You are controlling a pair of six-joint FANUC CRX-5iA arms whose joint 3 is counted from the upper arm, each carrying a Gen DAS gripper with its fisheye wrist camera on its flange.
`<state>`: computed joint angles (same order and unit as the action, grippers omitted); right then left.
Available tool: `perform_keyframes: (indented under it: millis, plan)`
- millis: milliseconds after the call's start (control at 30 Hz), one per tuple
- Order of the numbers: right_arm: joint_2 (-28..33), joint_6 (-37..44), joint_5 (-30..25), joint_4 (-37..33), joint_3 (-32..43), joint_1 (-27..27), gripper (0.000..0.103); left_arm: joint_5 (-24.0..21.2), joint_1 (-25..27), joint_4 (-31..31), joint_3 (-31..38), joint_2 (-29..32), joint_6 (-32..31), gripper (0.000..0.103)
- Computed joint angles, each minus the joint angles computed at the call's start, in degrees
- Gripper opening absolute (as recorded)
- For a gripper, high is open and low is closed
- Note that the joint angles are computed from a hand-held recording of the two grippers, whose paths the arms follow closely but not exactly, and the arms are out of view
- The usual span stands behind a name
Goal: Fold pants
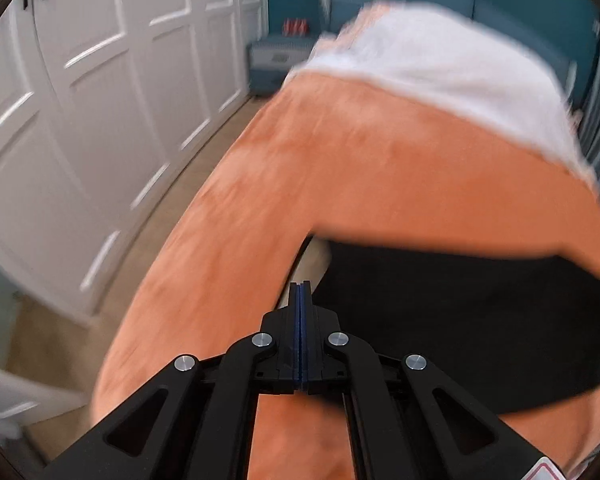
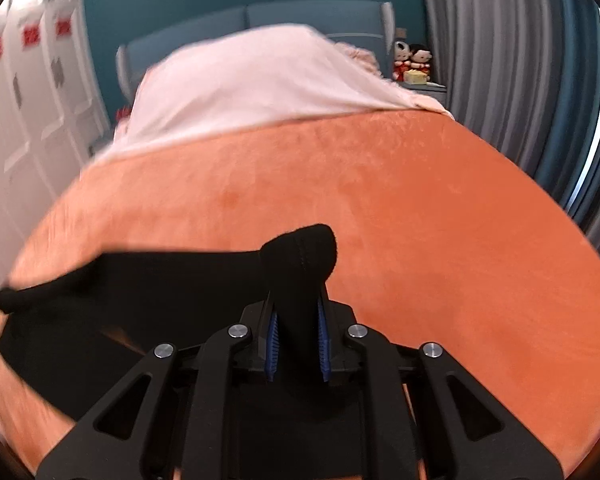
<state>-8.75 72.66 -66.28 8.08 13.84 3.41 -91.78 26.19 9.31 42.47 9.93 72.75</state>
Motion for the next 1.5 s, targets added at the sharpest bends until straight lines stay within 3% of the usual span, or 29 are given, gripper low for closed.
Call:
perform_keyframes:
  millis: [67,133,200,267,400,467,500,533,567,600,700,767,867,1000,1067,1133,1167,1200,1233,1267,1333,1367,1400,1500]
  plan:
    - [-2.92,0.87,-2.73,0.22,-4.01,0.79,0.014,-0.88,-0.96,-4.25,-3.41,-2.08,0.06,0.000]
    - [-4.23,-0.28,-4.49,-0.15,-7.06,0.84,0.014,-3.07,-0.77,-1.12,-6.38,-1.48,3.03,0.011]
    - [-5.30,-3.11,-4.09,0.21,-9.84,1.06,0.014,-4.30,-0.66,3.37,-7.23,0.83,8.80,0.056]
    - [-5.86,-5.42,-3.44,0.10,-10.90,1.33,0.014,-1.48,-1.38,7.90,-8.90,2.97,16.65,0.065]
    - [-6.68,-8.64,-2.63,1.72,-11.91,3.38,0.015,-1.05,-2.89,15.21,-6.93,10.42,28.11,0.066]
    - [-6.93,-9.35,-2.49,1.93,-12.20,3.77,0.015,-1.83,-3.71,15.91,-5.40,13.37,32.59,0.066]
    - [-6.96,-9.71,-2.65,2.08,-12.30,3.92,0.015,-1.76,-3.68,17.11,-5.17,14.94,35.27,0.061]
    - [-6.79,-9.95,-2.67,2.09,-12.34,3.96,0.015,-1.66,-3.52,17.96,-4.97,15.76,37.50,0.051]
    - [-6.59,-10.44,-2.90,2.37,-12.35,4.17,0.015,-1.44,-3.28,19.02,-4.47,16.44,38.91,0.013]
    - [-6.57,-10.96,-2.94,2.67,-12.55,4.40,0.015,-2.45,-3.06,20.28,-1.68,17.95,38.83,0.006]
    - [-6.44,-11.65,-3.05,3.14,-12.51,4.43,0.015,-1.13,-1.99,21.95,6.64,19.19,33.61,0.005]
    - [-6.48,-11.92,-2.85,3.60,-12.41,4.64,0.015,-3.95,-0.70,23.59,15.04,20.88,30.32,0.005]
    - [-7.14,-11.77,-1.98,4.50,-12.97,4.98,0.015,-9.11,1.60,23.55,19.77,20.19,26.60,0.005]
    - [-7.67,-10.56,-2.88,5.64,-15.40,5.02,0.016,-12.10,4.72,16.53,5.78,10.56,19.72,0.007]
    - [-7.39,-9.76,-3.68,6.13,-16.67,5.11,0.019,-13.67,4.52,9.32,-2.58,7.39,16.74,0.011]
    - [-6.98,-9.44,-4.21,5.26,-17.73,4.45,0.022,-14.62,2.96,2.11,-6.44,6.07,16.22,0.010]
    - [-6.82,-9.84,-4.48,4.66,-18.00,3.97,0.026,-14.76,1.65,-1.88,-7.34,5.65,16.50,0.009]
    - [-6.70,-10.47,-4.81,4.37,-18.06,3.67,0.038,-13.39,0.53,-4.64,-8.52,4.69,16.95,0.009]
    - [-6.79,-11.67,-5.56,4.14,-18.00,3.21,0.052,-11.84,0.57,-4.41,-9.80,3.61,17.67,0.009]
    - [-7.27,-12.27,-5.70,4.23,-18.24,3.12,0.056,-10.40,1.00,-2.83,-10.61,2.56,19.18,0.012]
    - [-9.58,-13.55,-6.25,6.25,-19.12,3.66,0.073,-9.64,2.11,0.41,-11.11,1.29,21.05,0.032]
    - [-10.69,-14.14,-6.42,6.90,-19.47,3.77,0.076,-9.05,2.25,1.29,-11.02,0.67,21.77,0.046]
    - [-12.02,-15.33,-6.46,7.68,-19.99,3.87,0.079,-8.66,2.13,1.29,-10.74,0.02,22.15,0.051]
    - [-16.75,-19.64,-5.62,4.61,-20.87,1.34,0.081,-8.71,-0.87,-1.63,-7.57,-1.03,21.66,0.054]
